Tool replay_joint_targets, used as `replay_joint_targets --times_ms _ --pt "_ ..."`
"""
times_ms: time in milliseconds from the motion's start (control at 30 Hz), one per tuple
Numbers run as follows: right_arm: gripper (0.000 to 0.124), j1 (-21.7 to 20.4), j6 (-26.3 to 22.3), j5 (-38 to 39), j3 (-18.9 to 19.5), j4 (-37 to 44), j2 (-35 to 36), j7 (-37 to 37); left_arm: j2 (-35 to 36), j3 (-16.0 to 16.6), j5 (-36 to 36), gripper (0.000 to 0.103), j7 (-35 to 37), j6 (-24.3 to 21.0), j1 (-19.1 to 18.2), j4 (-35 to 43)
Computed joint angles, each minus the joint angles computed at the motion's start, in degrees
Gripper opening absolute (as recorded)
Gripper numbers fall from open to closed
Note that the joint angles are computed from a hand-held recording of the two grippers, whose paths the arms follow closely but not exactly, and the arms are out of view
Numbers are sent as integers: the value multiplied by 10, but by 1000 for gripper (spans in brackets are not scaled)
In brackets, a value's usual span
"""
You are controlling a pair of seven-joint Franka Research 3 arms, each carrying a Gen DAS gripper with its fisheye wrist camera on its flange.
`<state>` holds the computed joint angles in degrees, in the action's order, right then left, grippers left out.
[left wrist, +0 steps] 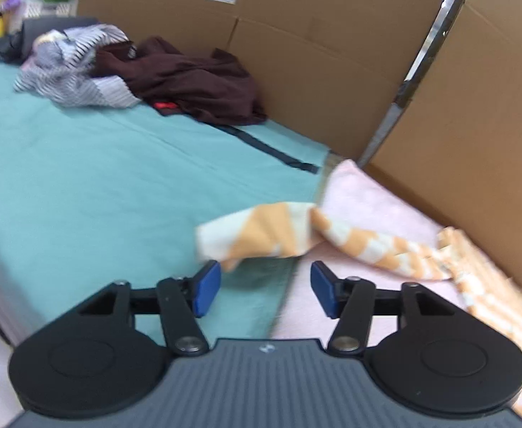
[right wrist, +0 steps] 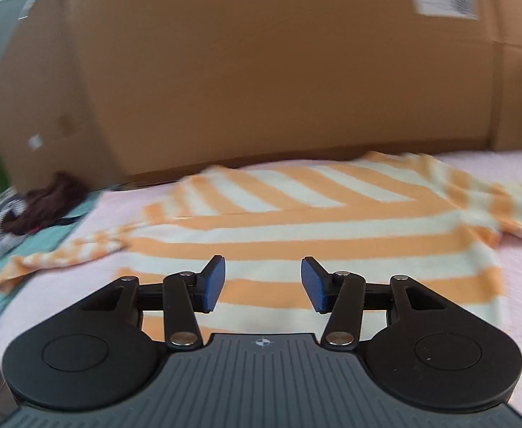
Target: Fold clothes
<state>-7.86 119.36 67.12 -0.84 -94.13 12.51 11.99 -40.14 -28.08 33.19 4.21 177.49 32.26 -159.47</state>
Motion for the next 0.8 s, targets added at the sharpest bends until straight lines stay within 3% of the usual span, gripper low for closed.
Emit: replay_joint_targets --times_ms 67,133,200,267,300,333,367,467,500,667,733,800 --pt "58 12 -12 3 12 -51 -45 -91 28 -7 -6 64 -11 44 21 10" --pt "58 39 43 23 15 -108 -83 -185 48 -10 -29 66 -16 79 37 14" --pt "58 59 75 21 9 -119 -83 -196 70 -8 -55 69 -19 116 48 15" --pt "57 71 96 1 3 -98 -60 -144 90 -9 -77 64 -15 139 62 21" --pt "57 73 106 -6 1 -82 -44 -107 99 -12 -88 57 -12 143 70 26" --pt "57 72 117 -8 0 -67 -29 -68 103 -25 -96 23 -5 135 85 34" --pt "57 71 136 -5 1 -61 -21 -39 106 -35 -102 0 4 134 100 40" --pt "54 73 214 -5 7 -56 -4 20 113 -73 -121 0 30 135 152 61" --pt "53 75 239 -12 9 -54 1 38 99 -99 -125 0 42 143 181 66" --pt "51 56 234 -16 23 -38 18 77 6 -192 -150 0 131 284 287 65" --pt "51 56 243 -19 27 -42 16 72 -5 -198 -141 0 177 316 292 65" --pt "51 56 247 -23 30 -42 16 72 12 -174 -113 4 210 310 262 63"
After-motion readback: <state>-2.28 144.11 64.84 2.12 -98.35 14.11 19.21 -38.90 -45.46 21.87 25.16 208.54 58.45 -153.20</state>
